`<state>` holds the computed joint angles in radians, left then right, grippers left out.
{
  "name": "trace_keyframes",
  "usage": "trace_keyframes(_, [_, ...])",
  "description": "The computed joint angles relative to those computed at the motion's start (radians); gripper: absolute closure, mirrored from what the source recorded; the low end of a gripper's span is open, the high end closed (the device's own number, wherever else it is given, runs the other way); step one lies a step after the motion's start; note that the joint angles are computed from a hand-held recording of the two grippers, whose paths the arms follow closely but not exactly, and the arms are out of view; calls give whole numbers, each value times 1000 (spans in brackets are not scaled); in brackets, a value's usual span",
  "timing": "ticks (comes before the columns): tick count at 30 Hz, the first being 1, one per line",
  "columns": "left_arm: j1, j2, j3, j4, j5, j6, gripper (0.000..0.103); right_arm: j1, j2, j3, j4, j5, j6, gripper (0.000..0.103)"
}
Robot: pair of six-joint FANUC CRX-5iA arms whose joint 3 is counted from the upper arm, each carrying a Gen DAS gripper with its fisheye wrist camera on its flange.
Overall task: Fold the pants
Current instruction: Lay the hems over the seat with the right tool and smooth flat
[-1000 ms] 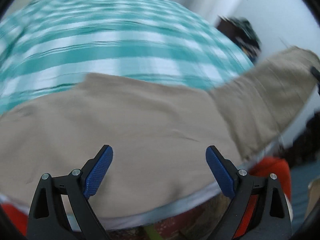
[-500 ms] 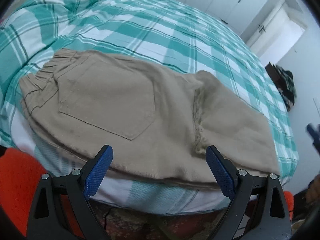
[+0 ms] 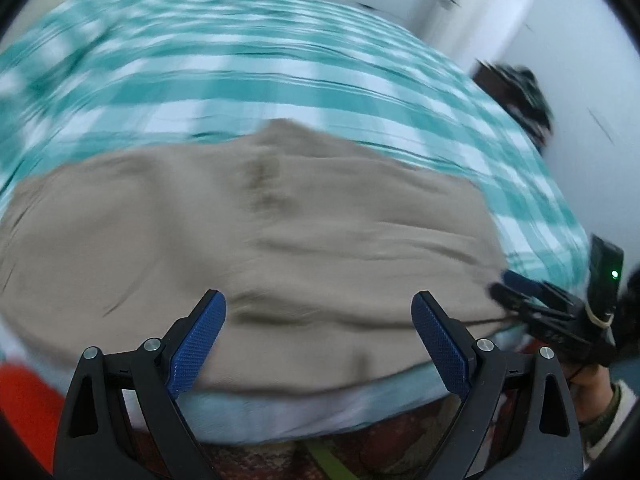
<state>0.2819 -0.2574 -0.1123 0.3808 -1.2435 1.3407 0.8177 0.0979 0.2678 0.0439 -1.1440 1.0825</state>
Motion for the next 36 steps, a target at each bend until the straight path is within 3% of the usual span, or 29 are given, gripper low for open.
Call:
trace_keyframes(5, [-197,141,149,-148,32,28,8,6,-20,-31,-1,25,7,48])
trace_keyframes(8, [-240,206,198,-274,-37,123,7,20,-27,-48,19,37,-4,48])
trace_keyframes(11, [-177,144,99,-234,-5,89,7,29,-26,-55,34,36,-5,48])
trace_keyframes(16, [-114,109,116,-323,-69,118,3,44,-25,-63,63,30,-6,48])
trace_keyframes(20, [12,88,65,-197,-99,157,3,39,-21,-55,51,24,-5,47])
trace_keyframes(23, [-32,59,81,-230,-58,158,4,40,-22,-58,55,26,-8,47])
trace_keyframes(27, [-79,55,82,-148,0,73,4,38,-21,-59,56,27,-6,47])
trace_keyframes(31, [-134,99,116,-210,1,83,4,39,-21,-61,61,28,-6,47])
trace_keyframes(34, [-129,141,122,-261,-56,132,4,41,-23,-67,68,30,-5,47])
trace_keyframes(36, [-97,108,61,-219,-14,98,4,41,-25,-68,70,31,-5,47])
